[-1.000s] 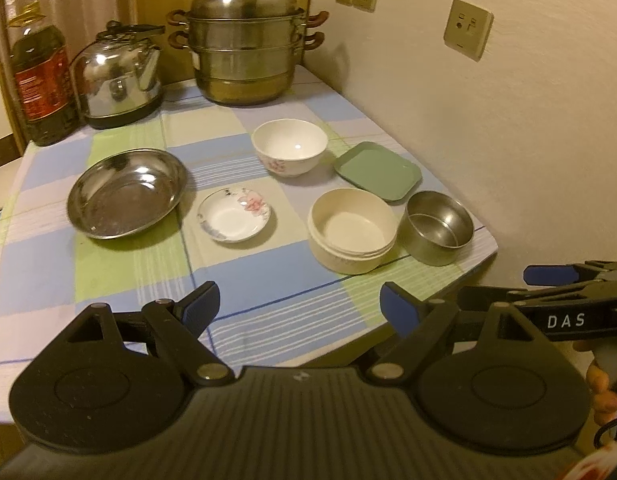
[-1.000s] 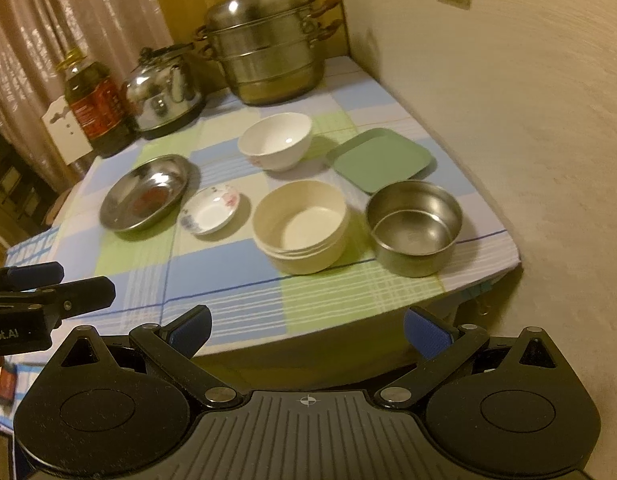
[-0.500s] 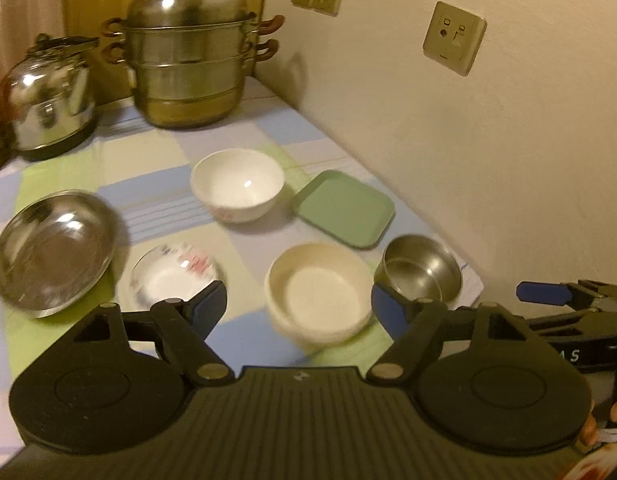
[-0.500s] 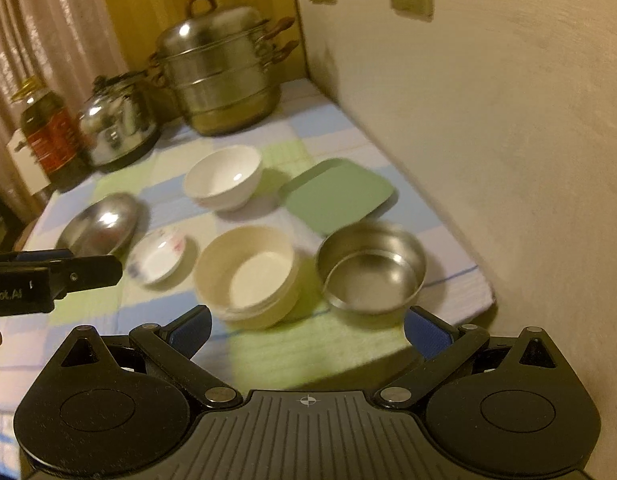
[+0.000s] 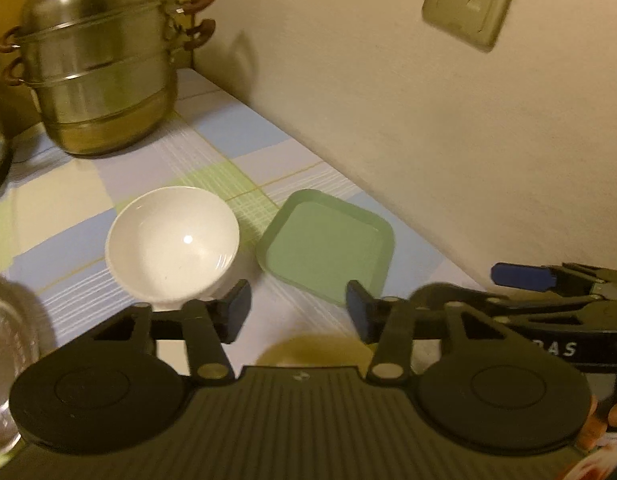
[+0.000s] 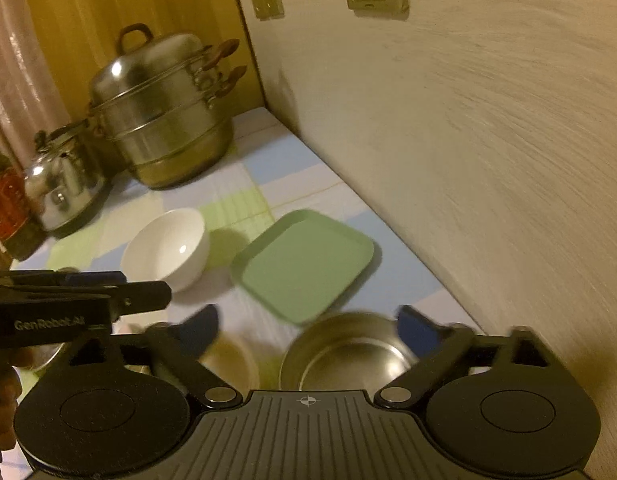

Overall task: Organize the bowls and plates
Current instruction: 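Move both grippers toward the green square plate, then close both grippers on the green square plate's rim and lift it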

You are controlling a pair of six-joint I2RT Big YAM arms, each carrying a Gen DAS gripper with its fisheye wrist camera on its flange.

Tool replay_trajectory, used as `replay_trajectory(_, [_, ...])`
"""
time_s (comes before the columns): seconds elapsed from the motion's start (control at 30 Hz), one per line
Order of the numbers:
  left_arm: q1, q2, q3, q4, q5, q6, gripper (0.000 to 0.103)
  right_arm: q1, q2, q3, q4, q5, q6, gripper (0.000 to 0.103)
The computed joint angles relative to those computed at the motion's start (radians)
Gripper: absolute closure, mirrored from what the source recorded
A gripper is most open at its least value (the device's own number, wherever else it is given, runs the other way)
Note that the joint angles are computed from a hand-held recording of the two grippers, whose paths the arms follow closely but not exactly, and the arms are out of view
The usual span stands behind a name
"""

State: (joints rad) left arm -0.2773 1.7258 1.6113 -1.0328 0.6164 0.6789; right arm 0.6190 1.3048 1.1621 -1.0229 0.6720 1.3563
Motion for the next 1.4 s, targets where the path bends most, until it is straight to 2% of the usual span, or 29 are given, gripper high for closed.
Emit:
replay_trajectory(0.2, [-0.048,0.102,0.095,-0.027,-0.046,-0.024,0.069,-0.091,0.034,-0.018,0.077,-0.054,-0.046,0.031])
replay_trajectory(0.27, [-0.062,0.13,0.125,-0.036,-0.056,-0.009,0.075,-0.116,0.047,-0.017,0.084,-0.074,-0.052,0.036])
replay_trajectory(0.5, [-0.104,0.246,0.273,-0.098,-0.09,0.055,0.084,-0.205,0.091,-0.003,0.106,-0.127,-0.061,0.049])
replay_trajectory(0.7, [-0.137,0.336,0.403,-0.166,-0.13,0.118,0.084,-0.26,0.119,-0.004,0.12,-0.193,-0.035,0.059])
replay_trajectory(1.03, [-0.164,0.444,0.552,-0.258,-0.195,0.138,0.084,-0.309,0.177,0.025,0.075,-0.287,0.016,0.069])
replay_trajectory(1.1, [-0.166,0.453,0.561,-0.268,-0.203,0.145,0.084,-0.315,0.189,0.032,0.068,-0.299,0.015,0.08])
replay_trajectory(1.27, [-0.171,0.483,0.6,-0.291,-0.221,0.145,0.084,-0.333,0.206,0.032,0.077,-0.291,0.016,0.093])
replay_trajectory(1.4, [-0.177,0.501,0.627,-0.307,-0.228,0.142,0.084,-0.353,0.215,0.032,0.088,-0.292,0.002,0.093])
